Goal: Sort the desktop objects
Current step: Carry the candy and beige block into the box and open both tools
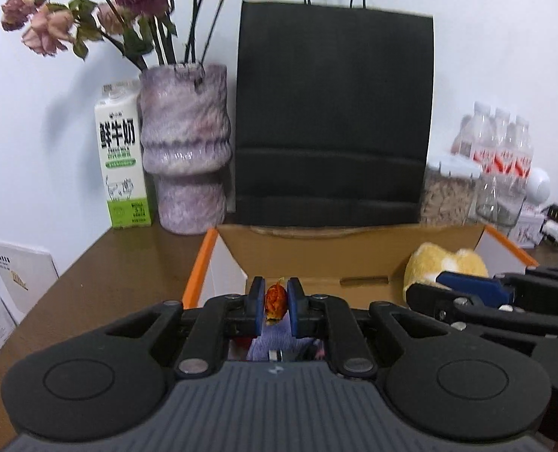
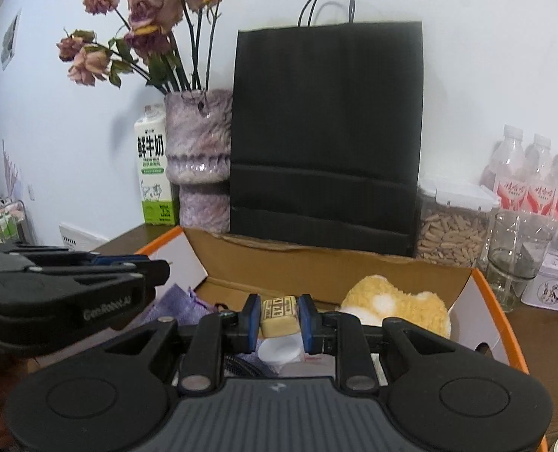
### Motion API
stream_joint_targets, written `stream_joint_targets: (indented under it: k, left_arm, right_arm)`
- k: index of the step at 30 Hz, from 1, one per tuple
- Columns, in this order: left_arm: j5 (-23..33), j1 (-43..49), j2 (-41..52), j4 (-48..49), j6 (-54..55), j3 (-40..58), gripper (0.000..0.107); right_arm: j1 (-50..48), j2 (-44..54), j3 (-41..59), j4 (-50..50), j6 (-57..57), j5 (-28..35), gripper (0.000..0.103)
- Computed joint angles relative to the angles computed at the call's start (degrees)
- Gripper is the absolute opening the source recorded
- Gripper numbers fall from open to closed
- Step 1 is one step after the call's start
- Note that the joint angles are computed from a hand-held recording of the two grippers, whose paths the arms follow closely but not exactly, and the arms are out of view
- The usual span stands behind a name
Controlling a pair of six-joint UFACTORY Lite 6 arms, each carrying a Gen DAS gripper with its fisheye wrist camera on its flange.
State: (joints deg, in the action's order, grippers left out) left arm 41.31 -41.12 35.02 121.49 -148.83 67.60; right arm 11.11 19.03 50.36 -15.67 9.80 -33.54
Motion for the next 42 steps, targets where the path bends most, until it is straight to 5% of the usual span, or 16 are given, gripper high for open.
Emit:
stream_joint_targets:
  k: [5, 8, 18, 20, 42]
  left_arm:
    - [-0.28, -0.26, 0.56, -0.02, 0.46, 0.07, 0.014]
    - [0.08, -0.35, 0.05, 0.28, 0.26, -0.55, 0.025]
    - [6.64, -2.13, -1.28, -7.58, 3.99, -0.63, 0.103]
    - [6.85, -1.94, -2.72, -4.95, 1.41, -2.38, 0.103]
    - [12.78, -11.92, -13.92, -7.57, -2.02, -17.68, 0.103]
  right_arm:
    - [0.45, -0.02, -0.59, 1.36, -1.97, 0.24, 0.021]
    - [0.40, -0.25, -0.78, 2.22, -2.55, 0.63, 0.022]
    - [-2.23, -3.67, -2.92, 6.90, -4.01, 0.59, 0.097]
    - [-3.92, -4.62, -3.18, 2.97, -0.18, 0.77, 0.103]
    - [-4.92, -25.22, -23.01, -0.51, -0.96, 1.45, 0.103]
